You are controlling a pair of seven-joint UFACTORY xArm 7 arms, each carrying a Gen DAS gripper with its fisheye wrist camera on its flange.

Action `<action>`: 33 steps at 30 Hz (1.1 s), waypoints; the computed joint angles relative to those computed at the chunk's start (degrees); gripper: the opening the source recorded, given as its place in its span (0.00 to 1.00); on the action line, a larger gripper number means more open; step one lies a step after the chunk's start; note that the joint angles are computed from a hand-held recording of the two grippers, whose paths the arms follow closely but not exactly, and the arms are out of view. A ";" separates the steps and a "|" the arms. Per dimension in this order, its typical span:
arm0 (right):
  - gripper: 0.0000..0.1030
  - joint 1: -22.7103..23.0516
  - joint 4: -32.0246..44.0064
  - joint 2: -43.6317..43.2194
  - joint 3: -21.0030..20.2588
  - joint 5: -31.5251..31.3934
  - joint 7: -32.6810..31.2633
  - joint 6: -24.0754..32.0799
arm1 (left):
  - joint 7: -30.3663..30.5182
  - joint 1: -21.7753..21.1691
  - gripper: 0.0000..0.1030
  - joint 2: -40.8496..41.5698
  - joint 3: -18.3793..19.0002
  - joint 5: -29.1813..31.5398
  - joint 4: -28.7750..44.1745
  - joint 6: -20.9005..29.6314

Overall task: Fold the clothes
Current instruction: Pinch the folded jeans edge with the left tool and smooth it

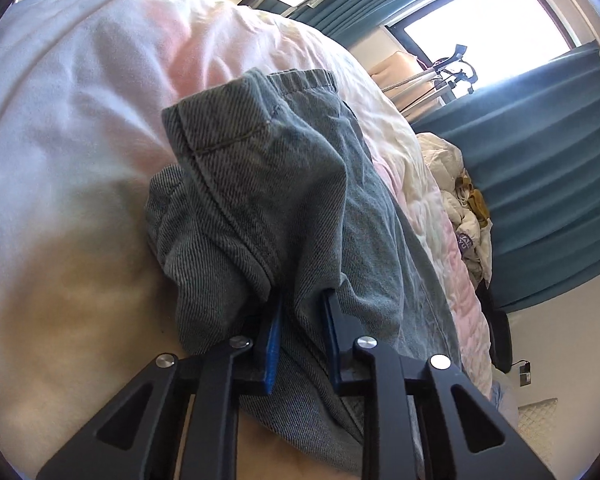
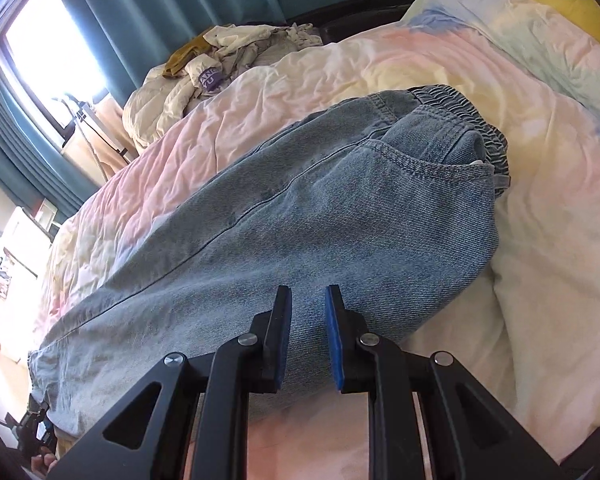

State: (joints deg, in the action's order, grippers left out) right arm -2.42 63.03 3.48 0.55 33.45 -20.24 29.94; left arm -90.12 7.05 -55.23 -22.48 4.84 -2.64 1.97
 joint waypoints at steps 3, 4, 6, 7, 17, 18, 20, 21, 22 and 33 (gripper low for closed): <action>0.16 0.03 -0.22 -0.14 -0.08 -0.75 0.68 -0.36 | -0.09 0.52 0.02 -2.03 -1.03 0.59 0.38 1.76; 0.16 0.02 -0.31 -0.21 -0.13 -1.07 0.96 -0.55 | -0.68 0.54 0.02 -3.84 -1.71 0.76 0.45 3.04; 0.16 0.01 -0.53 -0.38 -0.25 -1.86 1.66 -1.00 | -1.22 0.50 0.02 -6.46 -1.72 1.27 0.53 4.52; 0.16 -0.01 -0.61 -0.45 -0.32 -2.17 1.98 -1.11 | -1.84 -0.02 0.02 -8.02 -1.76 1.36 0.53 5.68; 0.16 -0.60 -0.82 -0.96 -0.81 -2.16 2.18 -0.64 | -3.63 -11.08 0.02 -18.43 3.69 2.14 0.86 25.22; 0.16 -0.64 -0.74 -0.91 -0.82 -1.97 2.06 -0.60 | -3.26 -11.65 0.02 -18.07 4.49 2.12 0.70 25.82; 0.16 -0.70 -0.53 -0.76 -0.82 -1.67 1.80 -0.51 | -2.29 -11.63 0.02 -16.96 4.38 3.11 1.57 26.72; 0.16 -0.78 -0.34 -0.64 -0.81 -1.21 1.47 -0.33 | -1.70 -11.57 0.02 -16.66 4.02 3.80 2.22 27.41; 0.16 -0.87 -0.20 -0.60 -0.77 -0.42 0.86 -0.03 | -0.85 -11.63 0.02 -16.14 3.56 4.57 3.46 28.98; 0.21 -0.55 -0.61 -1.80 -0.90 4.88 -5.20 0.79 | -2.91 -14.41 0.13 -17.26 -2.83 6.81 14.01 50.68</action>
State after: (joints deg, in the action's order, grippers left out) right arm -2.97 62.42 1.68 -0.35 38.33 -25.44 30.72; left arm -93.02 -7.36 -72.49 -25.31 11.65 11.37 52.65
